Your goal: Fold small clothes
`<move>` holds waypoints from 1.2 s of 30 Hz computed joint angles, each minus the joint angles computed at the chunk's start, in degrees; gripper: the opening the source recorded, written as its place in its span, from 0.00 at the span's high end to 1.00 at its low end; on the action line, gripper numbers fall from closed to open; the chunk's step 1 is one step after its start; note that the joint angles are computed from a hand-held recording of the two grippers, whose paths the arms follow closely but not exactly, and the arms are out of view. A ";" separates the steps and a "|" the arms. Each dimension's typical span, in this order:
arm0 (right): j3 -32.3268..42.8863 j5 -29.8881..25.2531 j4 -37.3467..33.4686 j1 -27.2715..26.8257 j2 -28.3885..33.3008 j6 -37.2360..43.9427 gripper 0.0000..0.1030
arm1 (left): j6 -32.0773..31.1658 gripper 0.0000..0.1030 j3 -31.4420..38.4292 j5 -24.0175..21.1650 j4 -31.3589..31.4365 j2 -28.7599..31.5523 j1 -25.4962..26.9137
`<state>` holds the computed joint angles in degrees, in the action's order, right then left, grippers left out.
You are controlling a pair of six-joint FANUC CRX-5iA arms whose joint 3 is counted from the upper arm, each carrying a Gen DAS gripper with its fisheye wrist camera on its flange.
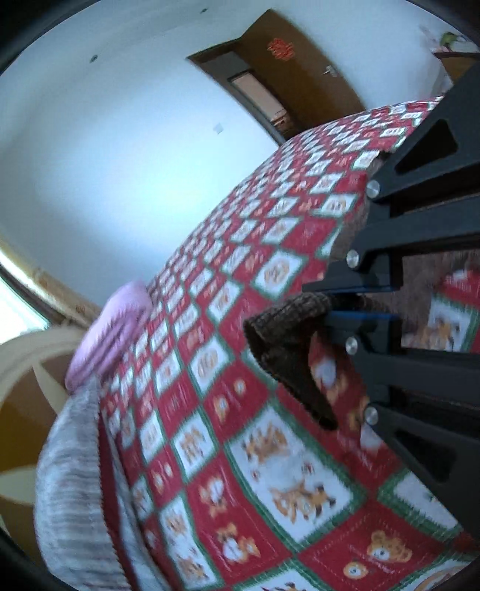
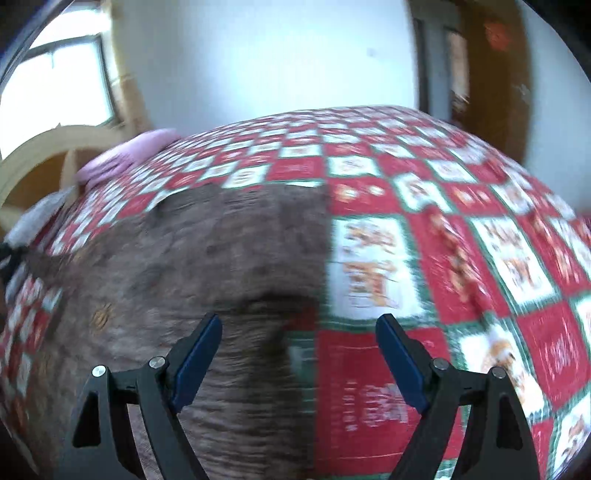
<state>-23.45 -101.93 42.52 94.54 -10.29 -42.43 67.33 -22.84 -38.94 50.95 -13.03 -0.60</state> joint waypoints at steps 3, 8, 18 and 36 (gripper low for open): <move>-0.65 0.75 -0.53 0.00 -0.75 -1.20 0.17 | 0.07 0.94 1.84 0.71 -1.53 -0.05 -3.76; -0.46 3.96 -1.09 -1.16 -0.05 1.22 0.17 | 2.83 0.94 4.25 2.17 -4.22 0.47 -9.38; 0.69 7.95 -2.09 -3.07 2.08 5.21 0.17 | 5.59 0.94 6.18 5.92 -7.22 4.11 -21.19; 1.69 8.00 -3.81 -3.98 3.48 5.98 0.16 | 16.68 0.29 14.59 -2.11 -43.72 6.73 -36.46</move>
<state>-21.76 -93.93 38.71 90.56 -6.80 -36.44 84.01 -8.26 -41.05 7.23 -6.30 -37.06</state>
